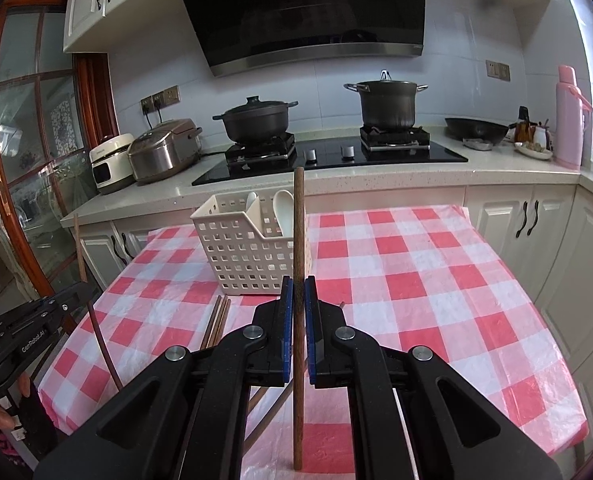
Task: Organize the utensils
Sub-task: 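Lift both chopsticks upright and carry them over the caddy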
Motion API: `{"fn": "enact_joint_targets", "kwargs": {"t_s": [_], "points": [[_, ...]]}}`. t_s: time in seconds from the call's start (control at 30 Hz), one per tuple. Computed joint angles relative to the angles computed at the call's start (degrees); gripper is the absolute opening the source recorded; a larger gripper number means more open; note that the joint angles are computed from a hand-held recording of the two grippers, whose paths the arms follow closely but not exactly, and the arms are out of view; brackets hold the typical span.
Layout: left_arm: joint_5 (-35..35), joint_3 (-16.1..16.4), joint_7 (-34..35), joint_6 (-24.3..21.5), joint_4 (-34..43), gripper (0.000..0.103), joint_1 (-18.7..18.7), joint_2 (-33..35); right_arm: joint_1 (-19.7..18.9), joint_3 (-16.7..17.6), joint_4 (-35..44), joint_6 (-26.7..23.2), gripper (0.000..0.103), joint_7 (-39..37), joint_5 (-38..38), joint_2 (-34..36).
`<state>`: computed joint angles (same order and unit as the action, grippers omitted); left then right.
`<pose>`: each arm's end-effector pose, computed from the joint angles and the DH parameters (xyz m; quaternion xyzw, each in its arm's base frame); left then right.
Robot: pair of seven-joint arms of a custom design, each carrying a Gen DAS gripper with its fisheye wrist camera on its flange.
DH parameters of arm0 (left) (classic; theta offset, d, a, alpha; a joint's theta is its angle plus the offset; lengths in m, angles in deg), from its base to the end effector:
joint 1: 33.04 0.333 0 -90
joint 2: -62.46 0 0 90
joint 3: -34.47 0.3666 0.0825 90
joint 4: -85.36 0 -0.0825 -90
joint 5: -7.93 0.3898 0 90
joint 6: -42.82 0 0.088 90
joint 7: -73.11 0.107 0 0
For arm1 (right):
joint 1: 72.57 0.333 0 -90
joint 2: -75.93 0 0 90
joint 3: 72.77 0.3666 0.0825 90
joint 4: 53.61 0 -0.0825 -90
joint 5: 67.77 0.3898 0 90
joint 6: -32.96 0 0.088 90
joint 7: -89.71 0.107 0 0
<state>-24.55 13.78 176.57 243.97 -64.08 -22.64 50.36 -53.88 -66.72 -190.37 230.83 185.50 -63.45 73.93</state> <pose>0.4541 -0.0253 0.4953 -0.6646 0.5440 -0.3650 0.3594 0.4934 0.2184 0.5161 -0.6723 0.5239 -0.2530 0.4577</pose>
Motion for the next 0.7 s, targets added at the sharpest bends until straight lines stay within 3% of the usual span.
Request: {"fn": "enact_joint_targets", "kwargs": {"t_s": [0.3,0.7], "points": [[-4.3,-1.7,4.0,4.6,-0.8,0.006,-0.9,-0.7,0.1,0.5,-1.0,2.3,0.006,-1.9,0.6,-0.6],[-4.7,2.4,6.4,5.6,0.3,0.006,-6.0,0.2,0.5,-0.1,-0.3,3.8,0.006,-0.6,-2.2,0.3]]}}
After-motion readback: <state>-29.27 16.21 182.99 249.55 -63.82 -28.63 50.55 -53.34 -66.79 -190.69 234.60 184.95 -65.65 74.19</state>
